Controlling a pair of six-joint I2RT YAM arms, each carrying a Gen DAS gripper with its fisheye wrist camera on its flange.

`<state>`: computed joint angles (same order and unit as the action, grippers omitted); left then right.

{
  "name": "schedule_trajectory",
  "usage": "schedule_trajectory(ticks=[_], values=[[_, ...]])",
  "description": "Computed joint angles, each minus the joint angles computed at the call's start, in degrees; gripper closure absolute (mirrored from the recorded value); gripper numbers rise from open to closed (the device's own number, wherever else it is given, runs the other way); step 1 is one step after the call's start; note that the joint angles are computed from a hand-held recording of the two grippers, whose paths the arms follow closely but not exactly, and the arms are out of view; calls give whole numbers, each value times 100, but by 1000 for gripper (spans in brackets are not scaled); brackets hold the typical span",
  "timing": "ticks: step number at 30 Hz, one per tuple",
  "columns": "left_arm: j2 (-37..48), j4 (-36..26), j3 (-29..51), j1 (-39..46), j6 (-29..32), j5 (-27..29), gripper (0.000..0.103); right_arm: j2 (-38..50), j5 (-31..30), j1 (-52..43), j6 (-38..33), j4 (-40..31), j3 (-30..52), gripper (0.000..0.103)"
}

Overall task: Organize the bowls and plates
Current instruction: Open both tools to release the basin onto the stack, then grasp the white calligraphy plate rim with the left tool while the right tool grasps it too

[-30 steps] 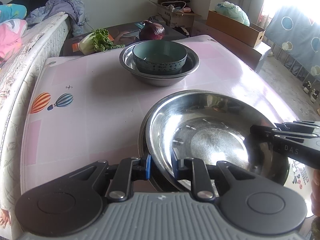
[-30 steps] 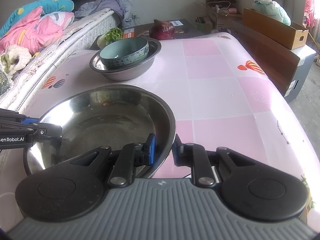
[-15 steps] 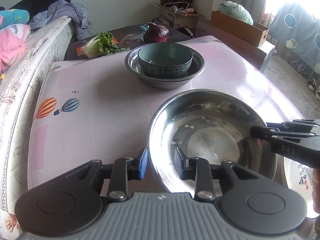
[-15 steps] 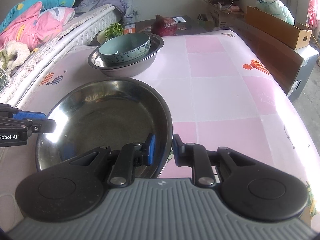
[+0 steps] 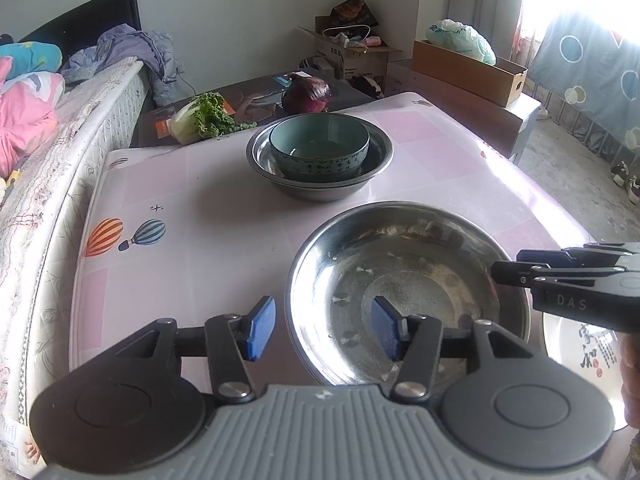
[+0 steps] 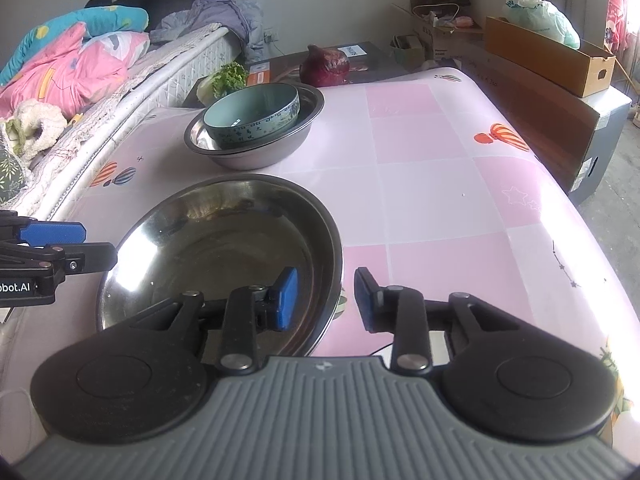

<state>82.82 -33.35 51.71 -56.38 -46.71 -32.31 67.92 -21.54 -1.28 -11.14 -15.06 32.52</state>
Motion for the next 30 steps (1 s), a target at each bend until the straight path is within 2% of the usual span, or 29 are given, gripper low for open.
schedule_trajectory(ticks=[1, 8, 12, 15, 19, 23, 26, 30], values=[[-32, -42, 3, -36, -63, -8, 40, -86, -47, -63, -11, -43, -28, 70], [-34, -532, 225, -547, -610, -246, 32, -878, -1045, -1239, -409, -756, -193, 63], [117, -830, 486, -897, -899, -330, 29, -1138, -1766, -2443, -1159, -1512, -124, 62], [287, -920, 681, -1119, -1041, -315, 26, -996, -2439, -3733, -2197, -2271, 48, 62], [782, -1096, 1147, -1467, -1213, -329, 26, -231, -3075, -5422, -3882, -3286, 386, 61], [1273, -1027, 1528, -1718, -1375, -261, 26, 1121, -3229, -6729, -5501, -4212, 963, 61], [1678, -788, 1733, -1845, -1449, -111, 26, 1959, -3110, -7273, -6208, -4488, 1325, 61], [2136, -245, 1851, -1894, -1520, 297, 26, 2701, -2932, -7733, -6739, -4599, 1624, 61]])
